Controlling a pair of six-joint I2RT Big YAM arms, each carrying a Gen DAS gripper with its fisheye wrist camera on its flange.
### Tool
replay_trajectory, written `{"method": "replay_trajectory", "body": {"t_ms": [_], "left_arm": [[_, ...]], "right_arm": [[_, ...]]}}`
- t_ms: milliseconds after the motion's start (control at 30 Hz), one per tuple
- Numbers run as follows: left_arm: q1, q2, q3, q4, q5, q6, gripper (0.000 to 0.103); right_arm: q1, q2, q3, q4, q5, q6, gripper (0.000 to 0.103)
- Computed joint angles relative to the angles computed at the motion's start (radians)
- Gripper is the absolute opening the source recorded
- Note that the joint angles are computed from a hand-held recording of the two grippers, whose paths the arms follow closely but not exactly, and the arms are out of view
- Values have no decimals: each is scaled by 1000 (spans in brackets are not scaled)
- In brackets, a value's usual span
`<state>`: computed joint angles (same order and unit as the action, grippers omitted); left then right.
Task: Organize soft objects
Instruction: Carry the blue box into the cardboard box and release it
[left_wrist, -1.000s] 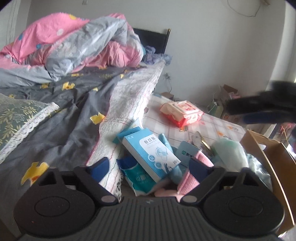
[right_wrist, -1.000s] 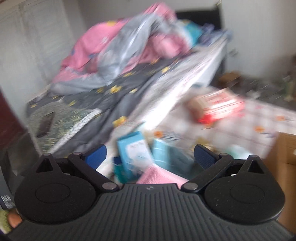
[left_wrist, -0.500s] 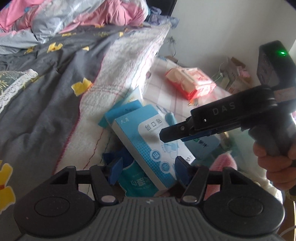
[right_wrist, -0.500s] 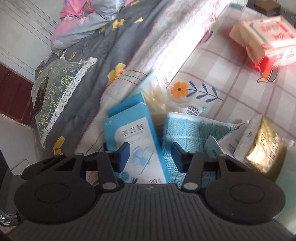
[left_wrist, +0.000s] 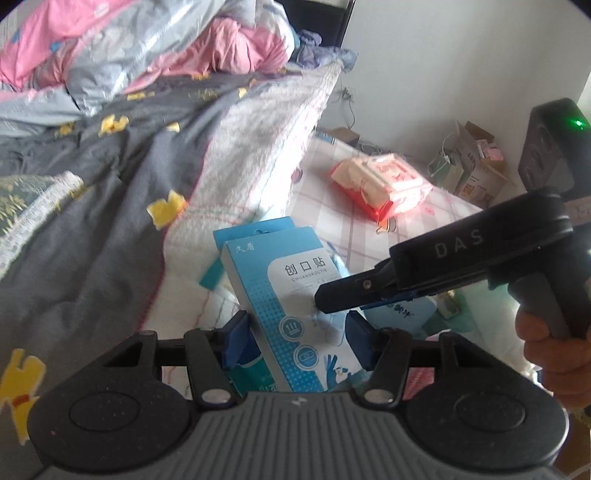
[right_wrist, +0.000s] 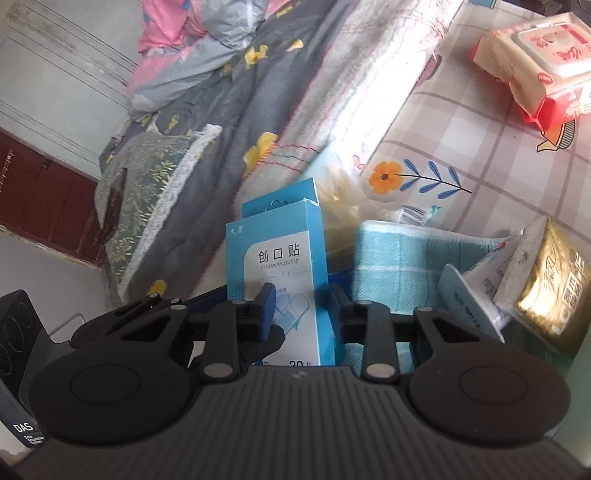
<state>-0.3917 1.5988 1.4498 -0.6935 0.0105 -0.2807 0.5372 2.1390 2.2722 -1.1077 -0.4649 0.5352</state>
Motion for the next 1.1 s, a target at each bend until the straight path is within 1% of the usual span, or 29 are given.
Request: {"method": "replay_trajectory", "body": {"t_ms": [133,267,400,533,633,767,867,967,1033,1100], "left_arm": [[-22,-53,-8,6,-42,16,58],[-61,-93,8,5,-80,39,58],[-118,-101,47,-1,-83,58,58],[-196,-62,112,-9,-45,85,58],[-259,2,186,-31,7,93,58],[-348,127,329,-84,64,122,58],[-402,246,467,-149,97,138,58],[-444,360,600,-214,97,159,58],[-464,432,682,-250,81,178,59],[-477,504,770,-293,56,187,61]], "right_arm": [[5,-81,-76,65,9,17,28],[2,-195,-184,141,32,36,28],[-19,-356,-363,233,72,62,28],[-71,-548,-591,314,118,115,28],[-131,-688,-753,338,148,163,28],[-231,-860,-948,347,176,226,28],[-311,-961,-1062,338,180,258,28],[-388,-1013,-1136,327,165,264,28],[-431,-1017,-1170,328,149,260,28],[-465,-996,-1184,336,131,247,28]]}}
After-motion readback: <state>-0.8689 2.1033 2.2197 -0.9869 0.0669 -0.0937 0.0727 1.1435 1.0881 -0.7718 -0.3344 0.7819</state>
